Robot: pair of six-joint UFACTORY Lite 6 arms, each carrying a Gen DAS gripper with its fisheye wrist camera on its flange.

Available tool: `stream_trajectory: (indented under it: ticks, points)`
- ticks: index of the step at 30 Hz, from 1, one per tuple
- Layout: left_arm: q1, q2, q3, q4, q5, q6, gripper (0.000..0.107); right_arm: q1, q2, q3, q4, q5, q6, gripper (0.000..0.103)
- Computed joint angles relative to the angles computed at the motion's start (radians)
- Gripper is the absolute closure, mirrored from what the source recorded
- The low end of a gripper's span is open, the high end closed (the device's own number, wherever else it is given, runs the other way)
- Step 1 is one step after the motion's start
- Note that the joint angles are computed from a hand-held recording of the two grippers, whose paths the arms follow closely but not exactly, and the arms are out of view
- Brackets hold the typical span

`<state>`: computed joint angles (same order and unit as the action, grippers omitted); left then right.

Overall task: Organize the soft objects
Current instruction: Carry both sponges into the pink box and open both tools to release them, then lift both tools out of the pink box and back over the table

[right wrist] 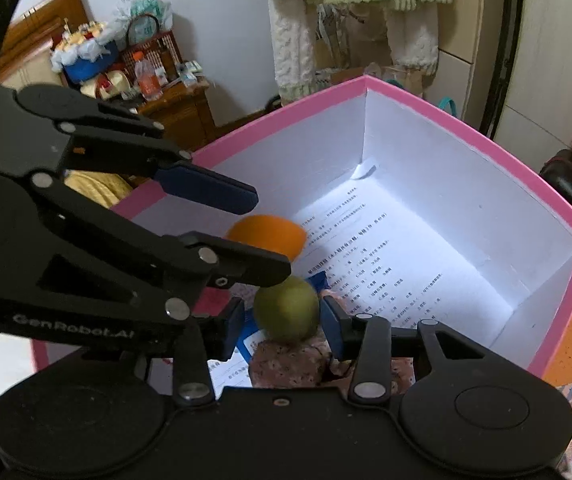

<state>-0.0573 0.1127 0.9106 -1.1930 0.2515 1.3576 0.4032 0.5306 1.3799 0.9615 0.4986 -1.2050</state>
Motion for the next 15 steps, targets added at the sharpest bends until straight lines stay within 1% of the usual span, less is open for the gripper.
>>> stream_trajectory:
  ticks: [4, 7, 12, 15]
  points:
    - [0.064, -0.045, -0.02, -0.063, 0.075, 0.041, 0.058, -0.024, -0.075, -0.085, 0.108, 0.001, -0.112, 0.054]
    - [0.122, -0.093, -0.05, -0.083, 0.145, 0.05, 0.056, -0.049, -0.166, -0.187, 0.218, 0.004, -0.218, 0.054]
    - [0.169, -0.19, -0.112, -0.037, 0.215, 0.014, 0.054, -0.095, -0.345, -0.37, 0.38, -0.013, -0.373, 0.052]
    - [0.178, -0.259, -0.146, 0.011, 0.248, -0.029, 0.053, -0.127, -0.462, -0.474, 0.429, -0.019, -0.414, 0.051]
